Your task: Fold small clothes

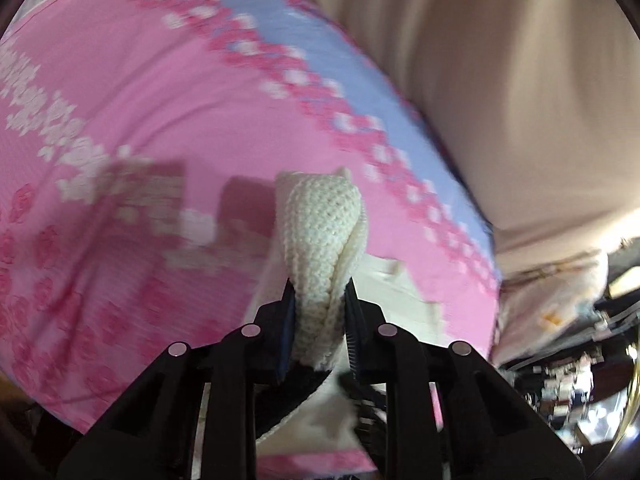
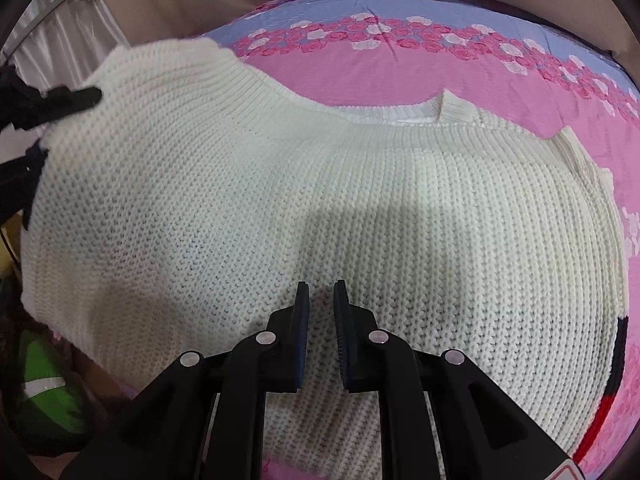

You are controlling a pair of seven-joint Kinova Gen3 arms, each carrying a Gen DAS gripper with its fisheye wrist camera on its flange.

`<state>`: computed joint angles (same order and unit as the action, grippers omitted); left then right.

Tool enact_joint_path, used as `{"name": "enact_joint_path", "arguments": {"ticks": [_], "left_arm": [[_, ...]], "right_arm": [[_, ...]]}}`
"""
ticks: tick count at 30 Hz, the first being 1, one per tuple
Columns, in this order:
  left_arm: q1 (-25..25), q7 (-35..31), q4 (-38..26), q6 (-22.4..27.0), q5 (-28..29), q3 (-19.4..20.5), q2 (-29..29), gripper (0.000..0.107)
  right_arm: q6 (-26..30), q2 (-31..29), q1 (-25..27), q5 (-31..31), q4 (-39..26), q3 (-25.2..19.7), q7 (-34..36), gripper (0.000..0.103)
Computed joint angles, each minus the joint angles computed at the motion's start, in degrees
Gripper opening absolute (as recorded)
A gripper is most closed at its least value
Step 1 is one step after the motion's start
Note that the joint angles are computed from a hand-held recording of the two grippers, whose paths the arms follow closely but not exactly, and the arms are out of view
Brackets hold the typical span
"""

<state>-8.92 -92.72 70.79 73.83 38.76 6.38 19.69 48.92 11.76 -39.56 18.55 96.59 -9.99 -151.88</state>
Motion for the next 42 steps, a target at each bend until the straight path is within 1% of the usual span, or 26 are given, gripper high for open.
{"name": "enact_joint_path", "arguments": {"ticks": [1,5,7,9,10,12,13,15,17,19,20,21,22,23,26,28,29,31,33,34,35,36,37,39,41,42], "left_arm": [[0.5,0.3,-0.4,0.5,0.3,0.5,-0.6,0.020],[6.0,2.4,-2.0,0.8,0.7,2.8,-2.3,0.020],[10.9,4.2,-2.7,0.1,-0.4,2.6,-2.1,0.020],[15.1,6.8,-3.8,-1.2,-3.3,4.9,-0.8,0.021],[17.3,7.6,-3.9,-2.2,-4.9,5.2,-0.1,0.024],[22.3,9.2,-4.4,-3.8,-8.5,5.2,2.0,0.025],[23.5,9.3,-4.0,-4.4,-9.0,5.0,2.1,0.024],[22.8,9.1,-1.4,-6.8,-7.0,5.6,0.3,0.026],[20.2,5.9,0.3,-8.0,-4.8,6.4,-2.3,0.036],[19.3,3.6,2.2,-9.7,-5.5,5.2,-5.8,0.053],[18.7,2.9,3.3,-10.6,-6.7,4.4,-7.7,0.055],[18.5,2.7,3.9,-11.0,-8.9,3.2,-9.3,0.057],[17.6,2.2,4.2,-11.0,-10.1,2.6,-9.9,0.058],[16.6,1.7,5.1,-11.2,-11.3,2.4,-10.7,0.058],[17.6,3.3,7.4,-11.3,-16.9,-0.6,-12.4,0.058],[15.7,3.5,9.6,-10.6,-17.1,-0.8,-13.6,0.058],[14.8,3.3,10.7,-10.0,-16.2,-1.3,-14.0,0.058],[13.1,2.4,12.8,-8.6,-14.5,-2.1,-14.9,0.058],[12.4,2.0,14.1,-8.1,-14.1,-2.3,-15.2,0.058],[12.1,1.4,14.7,-7.8,-13.9,-2.4,-15.5,0.058],[11.9,0.9,15.0,-7.7,-13.8,-2.5,-15.6,0.058],[11.7,0.3,15.2,-7.7,-13.4,-2.5,-15.9,0.058],[11.6,0.0,15.2,-7.6,-13.2,-2.6,-16.2,0.058],[11.4,-0.4,15.1,-7.7,-13.1,-2.7,-16.6,0.058],[11.6,-0.4,14.9,-8.3,-13.6,-2.7,-17.1,0.058],[11.7,-0.3,14.7,-8.3,-13.6,-2.6,-17.1,0.058]], "right_arm": [[-1.0,-1.5,-0.1,0.4,1.5,0.1,-1.0,0.012],[-3.4,-8.7,0.4,3.4,7.9,-1.2,-6.3,0.012],[-2.5,-13.0,1.0,5.8,11.3,-3.1,-10.5,0.013],[-0.8,-17.0,2.1,6.6,14.5,-5.2,-14.1,0.015],[0.2,-19.3,2.7,6.5,16.4,-6.4,-16.0,0.016],[1.8,-23.1,3.9,5.2,19.5,-8.6,-18.9,0.022],[2.6,-25.2,4.5,3.8,21.0,-9.5,-20.2,0.027],[3.3,-28.8,5.7,1.8,23.0,-11.4,-22.2,0.032],[3.9,-32.0,7.0,0.9,23.9,-14.0,-23.8,0.044],[4.3,-33.5,8.8,1.7,23.6,-16.4,-24.0,0.053],[4.4,-33.5,9.8,2.2,23.1,-17.8,-24.1,0.059],[3.8,-33.2,10.5,2.6,22.7,-18.5,-23.8,0.062],[2.5,-32.7,11.2,2.5,22.5,-18.2,-22.6,0.067],[0.9,-32.0,11.4,1.6,22.3,-17.3,-21.1,0.067],[-4.8,-30.2,11.8,-2.3,22.2,-13.2,-16.0,0.067],[-7.1,-30.0,12.3,-4.9,22.3,-12.7,-14.4,0.069],[-7.3,-29.4,13.2,-6.7,22.1,-12.7,-13.1,0.073],[-7.9,-27.1,14.0,-11.0,22.1,-11.1,-10.5,0.073],[-11.0,-25.6,12.9,-15.6,23.8,-7.3,-8.1,0.073],[-12.6,-24.6,12.5,-17.2,24.6,-5.8,-7.7,0.069],[-14.0,-24.1,12.1,-17.9,24.8,-4.9,-6.9,0.031],[-14.5,-23.4,12.2,-17.6,24.0,-5.1,-5.9,0.017],[-14.1,-23.1,13.3,-16.4,22.7,-6.3,-5.3,0.018],[-11.7,-23.8,17.0,-12.0,18.3,-11.3,-4.5,0.017],[-8.2,-26.6,21.4,-7.3,13.3,-16.4,-4.7,0.017],[-6.6,-28.1,23.1,-5.9,11.7,-17.8,-4.6,0.017]]}}
